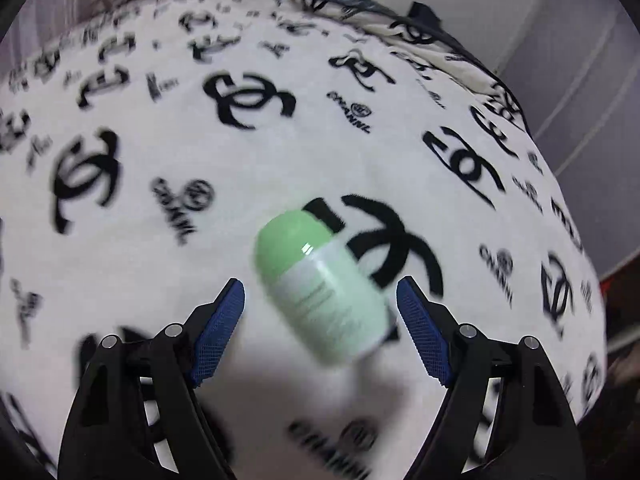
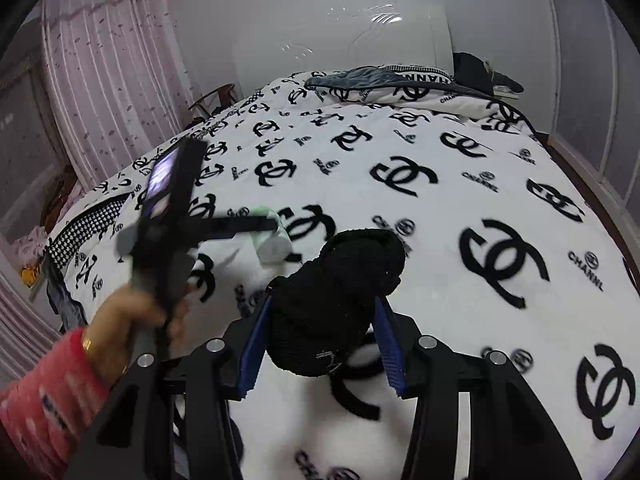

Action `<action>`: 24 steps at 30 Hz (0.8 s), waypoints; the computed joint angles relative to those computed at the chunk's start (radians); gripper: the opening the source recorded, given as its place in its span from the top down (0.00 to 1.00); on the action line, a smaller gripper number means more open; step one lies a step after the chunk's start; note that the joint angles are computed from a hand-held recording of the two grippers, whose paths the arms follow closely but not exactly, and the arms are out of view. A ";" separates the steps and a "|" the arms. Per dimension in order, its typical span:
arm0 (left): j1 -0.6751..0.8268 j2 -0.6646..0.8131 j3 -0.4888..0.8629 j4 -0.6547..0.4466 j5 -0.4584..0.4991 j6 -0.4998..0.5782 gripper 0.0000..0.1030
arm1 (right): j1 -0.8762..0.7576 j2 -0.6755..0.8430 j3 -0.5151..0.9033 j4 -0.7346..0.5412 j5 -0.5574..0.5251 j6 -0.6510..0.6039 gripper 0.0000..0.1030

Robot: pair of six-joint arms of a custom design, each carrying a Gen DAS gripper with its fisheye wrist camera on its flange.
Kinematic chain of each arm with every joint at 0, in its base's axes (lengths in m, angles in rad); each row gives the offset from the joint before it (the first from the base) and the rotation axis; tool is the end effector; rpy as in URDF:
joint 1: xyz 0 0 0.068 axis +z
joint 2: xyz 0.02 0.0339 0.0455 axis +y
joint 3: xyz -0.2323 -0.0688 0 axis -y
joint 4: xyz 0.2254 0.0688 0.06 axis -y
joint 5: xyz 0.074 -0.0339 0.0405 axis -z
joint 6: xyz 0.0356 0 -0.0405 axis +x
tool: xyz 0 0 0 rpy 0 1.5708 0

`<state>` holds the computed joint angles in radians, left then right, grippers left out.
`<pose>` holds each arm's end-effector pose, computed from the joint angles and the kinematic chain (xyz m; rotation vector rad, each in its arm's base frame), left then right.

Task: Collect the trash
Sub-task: 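Grasp the green roll-on bottle with left tool while right tool grasps black fuzzy item, then lower the roll-on bottle and black item into the orange basin and release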

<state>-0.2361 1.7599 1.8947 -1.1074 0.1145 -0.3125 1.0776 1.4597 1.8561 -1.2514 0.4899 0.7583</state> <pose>0.3302 -0.0836 0.3410 -0.0528 2.5730 -0.3569 0.1323 0.2107 0.4072 -0.1542 2.3178 0.3359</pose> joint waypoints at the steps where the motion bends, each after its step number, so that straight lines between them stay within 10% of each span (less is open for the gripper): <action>1: -0.002 0.044 0.036 -0.016 0.000 -0.024 0.26 | -0.004 -0.017 -0.027 0.007 -0.005 0.003 0.53; 14: 0.002 -0.088 -0.069 0.001 -0.036 0.000 0.48 | 0.077 -0.094 -0.146 0.046 0.038 0.058 0.53; 24: 0.061 -0.745 -0.377 -0.264 0.114 0.344 0.49 | 0.442 0.040 0.063 -0.154 0.240 0.284 0.53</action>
<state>-0.1747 1.0151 1.5172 -1.3714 0.2287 0.0316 1.5197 1.5000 1.9195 -1.4057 0.7295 1.0427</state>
